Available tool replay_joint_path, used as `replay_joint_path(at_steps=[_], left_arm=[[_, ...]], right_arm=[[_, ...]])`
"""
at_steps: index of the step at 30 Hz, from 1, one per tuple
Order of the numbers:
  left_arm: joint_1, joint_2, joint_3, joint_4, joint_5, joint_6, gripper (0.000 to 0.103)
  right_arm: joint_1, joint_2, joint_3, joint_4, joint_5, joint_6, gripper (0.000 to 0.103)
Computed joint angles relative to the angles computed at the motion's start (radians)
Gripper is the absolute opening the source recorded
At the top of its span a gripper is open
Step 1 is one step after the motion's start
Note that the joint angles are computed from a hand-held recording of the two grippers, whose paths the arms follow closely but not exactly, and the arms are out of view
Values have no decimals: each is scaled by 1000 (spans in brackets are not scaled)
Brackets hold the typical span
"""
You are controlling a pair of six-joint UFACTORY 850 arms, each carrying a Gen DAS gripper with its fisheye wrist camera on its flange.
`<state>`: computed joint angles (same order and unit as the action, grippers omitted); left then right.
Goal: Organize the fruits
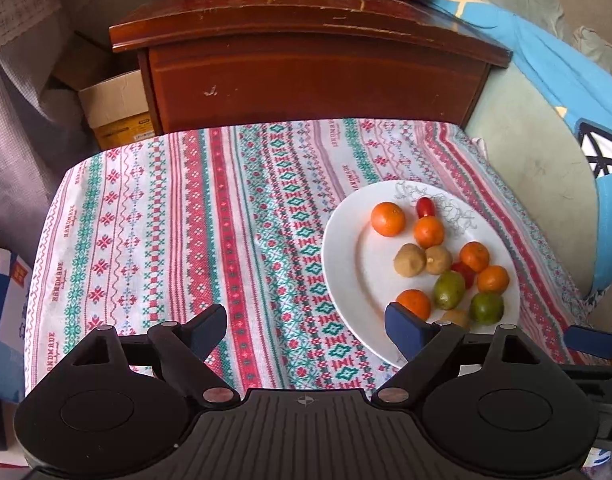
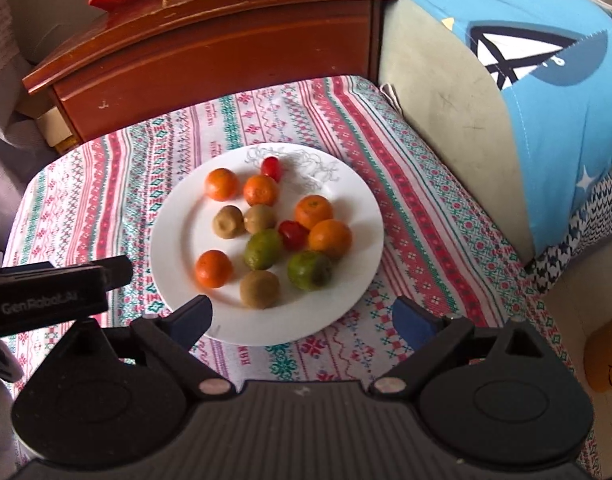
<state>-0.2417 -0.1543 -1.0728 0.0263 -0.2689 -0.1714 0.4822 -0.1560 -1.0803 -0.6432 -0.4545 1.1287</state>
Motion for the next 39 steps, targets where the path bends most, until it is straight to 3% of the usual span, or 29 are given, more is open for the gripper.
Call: replay_joint_path(at_steps=[3, 28, 39], left_arm=[[-14, -14, -11, 137, -28, -118, 88], [-49, -41, -26, 310, -71, -269, 88], [-71, -42, -19, 462, -94, -381, 89]], right_arm=[[-6, -9, -7, 16, -13, 10, 96], [-9, -51, -39, 4, -72, 34, 96], [-2, -67, -52, -37, -101, 64, 96]])
